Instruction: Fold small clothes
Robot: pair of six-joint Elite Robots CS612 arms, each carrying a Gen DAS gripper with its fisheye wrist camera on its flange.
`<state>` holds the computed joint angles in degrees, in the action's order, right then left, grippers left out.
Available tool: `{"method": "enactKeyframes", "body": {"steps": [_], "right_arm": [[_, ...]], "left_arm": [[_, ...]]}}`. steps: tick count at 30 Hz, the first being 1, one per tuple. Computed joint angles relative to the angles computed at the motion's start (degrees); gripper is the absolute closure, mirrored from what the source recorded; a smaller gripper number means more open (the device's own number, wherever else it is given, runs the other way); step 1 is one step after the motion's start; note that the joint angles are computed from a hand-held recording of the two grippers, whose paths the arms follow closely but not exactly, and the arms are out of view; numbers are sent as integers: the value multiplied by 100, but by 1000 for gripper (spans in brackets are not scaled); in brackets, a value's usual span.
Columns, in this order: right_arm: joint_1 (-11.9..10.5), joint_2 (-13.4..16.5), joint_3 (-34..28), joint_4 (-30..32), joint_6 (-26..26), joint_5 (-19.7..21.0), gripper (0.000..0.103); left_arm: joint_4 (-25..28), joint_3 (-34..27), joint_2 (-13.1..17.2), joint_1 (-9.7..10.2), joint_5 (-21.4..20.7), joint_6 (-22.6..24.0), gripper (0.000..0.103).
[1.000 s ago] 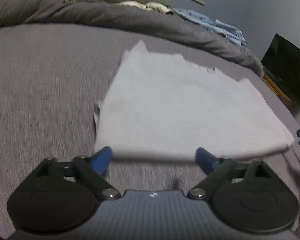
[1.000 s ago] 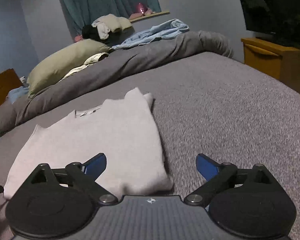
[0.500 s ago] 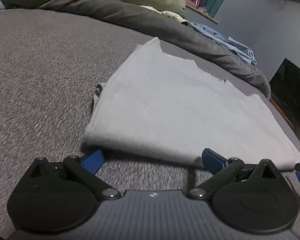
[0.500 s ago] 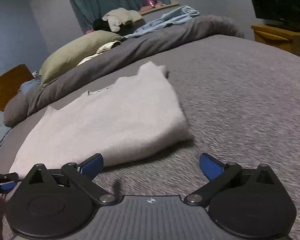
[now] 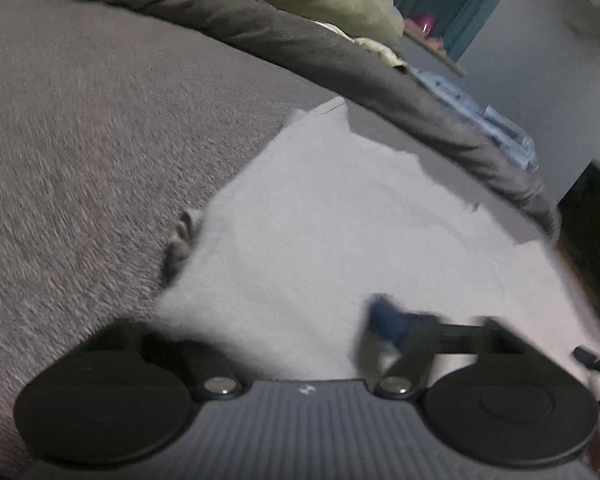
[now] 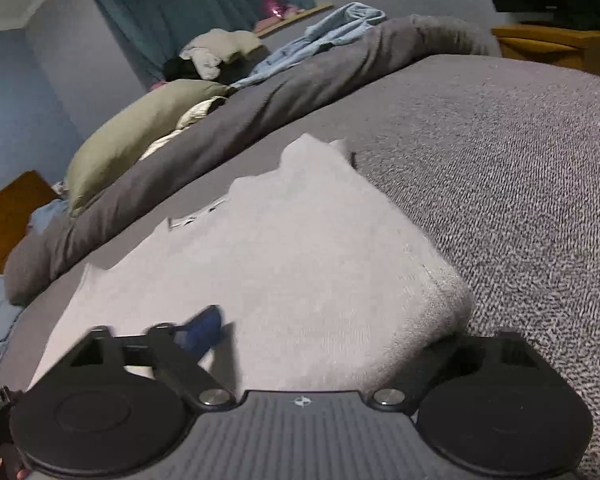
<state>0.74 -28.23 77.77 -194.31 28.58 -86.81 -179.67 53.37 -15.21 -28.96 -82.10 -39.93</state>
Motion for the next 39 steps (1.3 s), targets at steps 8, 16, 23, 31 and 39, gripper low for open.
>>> {"method": "enactKeyframes", "body": {"steps": [8,16,23,31,39], "right_arm": [[244,-275,-61,759,-58,-925,84],[432,-739,938,-364,771,-1114,85],[503,-1171,2095,-881,967,-973,85],[614,-1424,2661,-703,1289,-1194,70],[762,-1444,2669,-499,1042,-2731,27]], "left_arm": [[275,149,-306,-65,261,883,93],[-265,1351,-1085,-63,108,1073,95],[-881,3287,-1936,-139,-261,959,95],[-803,3975,-2268,-164,-472,1083,62],[-728,4086,-2393,-218,863,862,39]]}}
